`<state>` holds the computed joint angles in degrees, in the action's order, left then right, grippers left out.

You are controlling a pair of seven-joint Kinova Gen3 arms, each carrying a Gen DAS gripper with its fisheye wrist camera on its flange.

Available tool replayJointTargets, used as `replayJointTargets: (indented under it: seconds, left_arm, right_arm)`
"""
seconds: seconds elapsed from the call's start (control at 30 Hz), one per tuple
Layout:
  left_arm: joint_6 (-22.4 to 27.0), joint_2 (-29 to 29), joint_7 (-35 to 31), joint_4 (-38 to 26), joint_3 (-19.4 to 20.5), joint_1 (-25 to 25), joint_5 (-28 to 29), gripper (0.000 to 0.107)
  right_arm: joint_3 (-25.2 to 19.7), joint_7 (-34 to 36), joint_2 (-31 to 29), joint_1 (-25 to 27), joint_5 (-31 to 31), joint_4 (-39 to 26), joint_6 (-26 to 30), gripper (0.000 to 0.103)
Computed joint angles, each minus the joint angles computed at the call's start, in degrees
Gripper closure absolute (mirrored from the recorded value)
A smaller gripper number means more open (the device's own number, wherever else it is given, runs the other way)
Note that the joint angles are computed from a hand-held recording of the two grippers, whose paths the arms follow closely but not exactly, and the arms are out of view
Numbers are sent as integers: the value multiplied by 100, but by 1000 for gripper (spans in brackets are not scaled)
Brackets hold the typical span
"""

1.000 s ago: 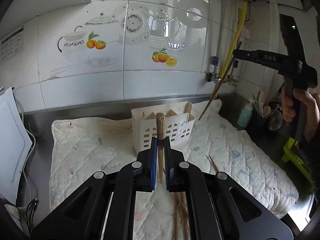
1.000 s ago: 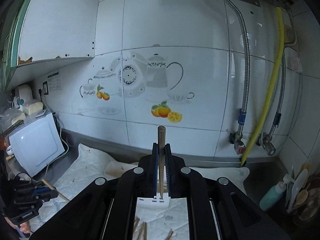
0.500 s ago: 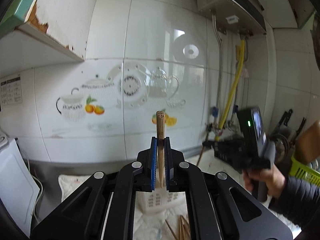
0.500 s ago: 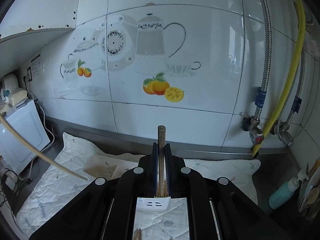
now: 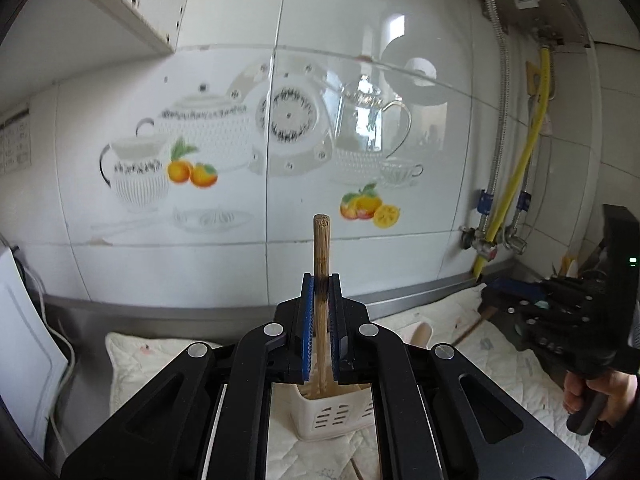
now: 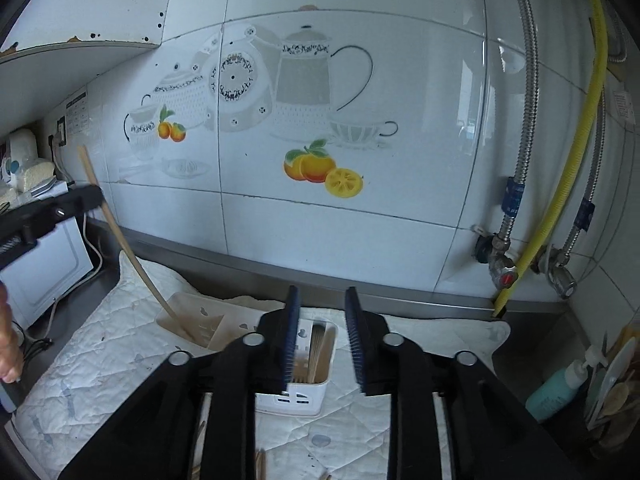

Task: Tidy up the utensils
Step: 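Open the right tool to drop its chopstick while the left tool releases its chopstick into the holder, then bring both open tools back down to the chopsticks on the mat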

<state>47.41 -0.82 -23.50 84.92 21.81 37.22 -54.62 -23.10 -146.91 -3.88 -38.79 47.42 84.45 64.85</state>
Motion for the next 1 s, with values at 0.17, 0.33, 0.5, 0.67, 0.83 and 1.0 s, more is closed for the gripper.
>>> replayJointTargets:
  seconds: [0.17, 0.33, 0.5, 0.67, 0.83, 1.0]
  left_arm:
    - [-69, 102, -191, 12, -79, -15, 284, 101]
    - [-35, 97, -152, 37, -121, 81, 282, 93]
    - [56, -69, 6, 167, 11, 137, 91, 72]
    - [144, -439, 281, 484, 334, 50, 79, 72]
    - [491, -757, 573, 893, 906, -122, 130, 72]
    - [692, -1129, 1071, 1487, 1426, -375, 378, 72]
  right_arm:
    - [-204, -245, -255, 2, 136, 208, 69, 71]
    - [-554, -558, -680, 166, 11, 567, 26, 67]
    - [-1020, -981, -1121, 394, -294, 1036, -22, 67]
    - [-1820, -1611, -1434, 749, -507, 1509, 207, 67]
    - [-2563, -2126, -1748, 1107, -873, 1916, 298, 67]
    - [-3210, -2579, -2135, 1512, -1432, 2320, 242, 67]
